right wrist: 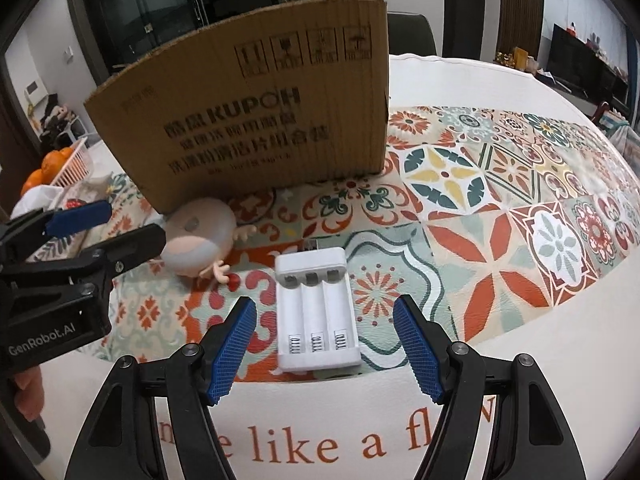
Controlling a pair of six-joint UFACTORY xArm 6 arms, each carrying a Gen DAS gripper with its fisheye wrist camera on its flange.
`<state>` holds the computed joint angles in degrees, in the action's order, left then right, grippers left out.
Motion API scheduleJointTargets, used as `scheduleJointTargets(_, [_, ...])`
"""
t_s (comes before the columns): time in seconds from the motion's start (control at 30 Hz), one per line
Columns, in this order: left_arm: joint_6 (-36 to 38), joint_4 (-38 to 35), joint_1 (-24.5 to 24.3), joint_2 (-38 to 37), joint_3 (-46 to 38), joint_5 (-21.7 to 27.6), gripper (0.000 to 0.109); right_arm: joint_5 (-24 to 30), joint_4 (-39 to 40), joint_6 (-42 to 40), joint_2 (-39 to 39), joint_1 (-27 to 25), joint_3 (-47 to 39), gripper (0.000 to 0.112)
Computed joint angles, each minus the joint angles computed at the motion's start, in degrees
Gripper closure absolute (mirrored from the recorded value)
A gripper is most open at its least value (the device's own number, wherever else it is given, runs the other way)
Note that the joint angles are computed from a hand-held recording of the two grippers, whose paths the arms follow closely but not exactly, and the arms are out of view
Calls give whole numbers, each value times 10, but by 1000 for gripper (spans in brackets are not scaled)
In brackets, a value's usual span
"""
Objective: Organize rigid objects
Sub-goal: 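Grasp the pink round night light with the left gripper while the right gripper grasps the white battery charger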
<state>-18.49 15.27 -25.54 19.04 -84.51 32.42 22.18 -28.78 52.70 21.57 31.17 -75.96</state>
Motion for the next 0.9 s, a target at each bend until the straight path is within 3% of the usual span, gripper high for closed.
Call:
scheduleJointTargets(0.4, [55, -60, -1, 63, -61, 20, 36, 4, 22, -21, 23, -4, -13, 41])
scheduleJointTargets(0.9, [41, -57, -1, 113, -111, 47, 34, -7, 11, -14, 42, -8, -28, 42])
